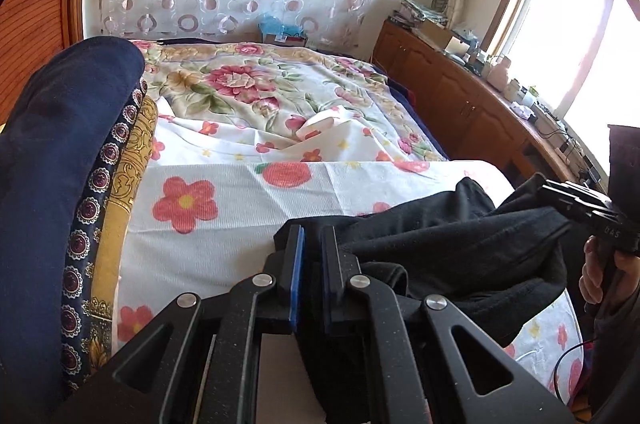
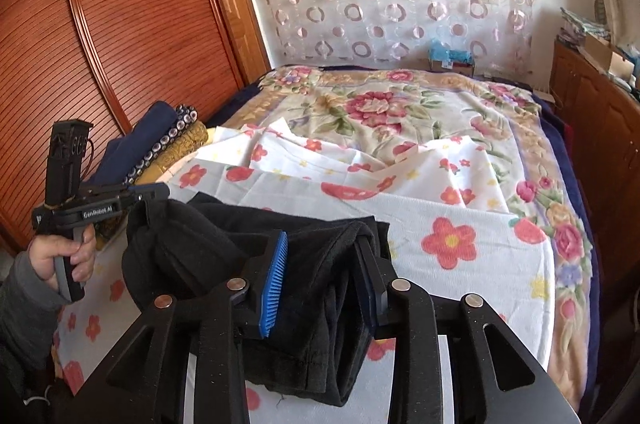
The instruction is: Fold small clothes
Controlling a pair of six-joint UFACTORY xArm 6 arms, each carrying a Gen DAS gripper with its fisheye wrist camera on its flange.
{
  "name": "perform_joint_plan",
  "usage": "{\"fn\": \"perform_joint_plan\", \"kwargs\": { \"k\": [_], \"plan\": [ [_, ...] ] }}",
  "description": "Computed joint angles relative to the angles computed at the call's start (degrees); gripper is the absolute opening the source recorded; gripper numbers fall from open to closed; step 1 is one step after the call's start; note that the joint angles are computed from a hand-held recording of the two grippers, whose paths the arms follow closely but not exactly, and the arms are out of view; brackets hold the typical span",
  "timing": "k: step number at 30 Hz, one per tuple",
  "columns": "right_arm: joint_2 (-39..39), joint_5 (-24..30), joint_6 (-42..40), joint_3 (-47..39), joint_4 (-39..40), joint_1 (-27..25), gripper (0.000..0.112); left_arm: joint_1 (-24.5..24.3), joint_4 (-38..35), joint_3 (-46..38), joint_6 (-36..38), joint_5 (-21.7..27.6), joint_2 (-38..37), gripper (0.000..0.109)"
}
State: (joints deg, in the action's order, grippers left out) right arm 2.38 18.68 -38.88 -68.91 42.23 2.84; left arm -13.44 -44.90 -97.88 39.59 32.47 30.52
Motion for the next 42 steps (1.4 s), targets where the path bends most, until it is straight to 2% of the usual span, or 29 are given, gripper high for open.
{"fn": "perform_joint_plan", "kwargs": {
  "k": [1,2,4,6,7,10,11,12,14,18,21,25,27,31,37,40,42],
  "plan": [
    [0.5,1.6,0.7,-1.0,-0.1,-0.5,0.038,0.0,-0.3,0.2,0.3,-0.1,-0.3,0.008],
    [1.2,3.2,1.9,-2.0,-0.5,-1.0,0.046,0.0,-0.7,1.1,0.9,-0.6,-1.1,0.008],
    [1.9,4.8,7.5,-3.3,-5.1,-1.9,0.05,-0.2,-1.6,2.1,2.2,-1.1,-2.3,0.009],
    [1.4,5.4,11.0,-3.7,-7.9,-3.2,0.051,-0.4,-3.7,4.2,5.1,-2.0,-4.2,0.029],
    [1.6,5.9,12.3,-4.3,-8.6,-3.8,0.052,-0.3,-5.2,4.8,6.9,-1.8,-5.1,0.034],
    [0.2,1.0,16.6,-1.7,-16.3,-3.5,0.052,-0.6,-6.2,7.9,10.1,-2.4,-8.0,0.057],
    [-0.5,0.4,16.1,-0.8,-16.5,-3.4,0.052,-0.8,-6.9,9.8,11.8,-2.8,-9.4,0.071],
    [-1.4,0.0,15.0,0.3,-15.6,-3.3,0.052,-0.9,-7.9,11.4,13.4,-3.2,-10.6,0.079],
    [-3.5,-1.6,11.5,3.3,-13.6,-2.8,0.052,-1.0,-8.9,13.8,15.2,-3.3,-12.3,0.079],
    [-7.3,-4.6,11.4,9.8,-16.8,-1.7,0.052,-0.8,-9.7,18.3,16.2,-2.8,-14.9,0.08],
    [-9.4,-5.1,10.2,12.9,-16.7,-0.8,0.052,-1.2,-6.6,19.9,13.5,-3.6,-15.1,0.08],
    [-9.6,-2.8,7.0,12.7,-15.4,-0.2,0.052,-1.8,-1.4,19.2,9.3,-3.7,-13.7,0.08],
    [-8.0,-1.9,10.3,11.5,-20.6,0.1,0.052,-2.1,0.1,17.4,8.4,-3.2,-12.1,0.08],
    [-3.4,-1.1,10.8,6.5,-23.0,0.2,0.052,-2.5,2.1,12.8,6.6,-2.1,-8.4,0.08],
    [4.2,-1.7,3.9,-3.1,-15.5,-0.9,0.052,-3.0,4.9,3.2,2.8,-1.6,-1.3,0.08],
    [8.7,-3.8,7.6,-8.0,-19.2,-1.8,0.052,-2.8,6.5,-2.1,-0.2,-1.1,2.4,0.08],
    [11.5,-3.4,8.9,-11.9,-18.7,-2.6,0.052,-2.8,9.1,-5.0,-3.3,-1.6,4.6,0.08]
  ]
}}
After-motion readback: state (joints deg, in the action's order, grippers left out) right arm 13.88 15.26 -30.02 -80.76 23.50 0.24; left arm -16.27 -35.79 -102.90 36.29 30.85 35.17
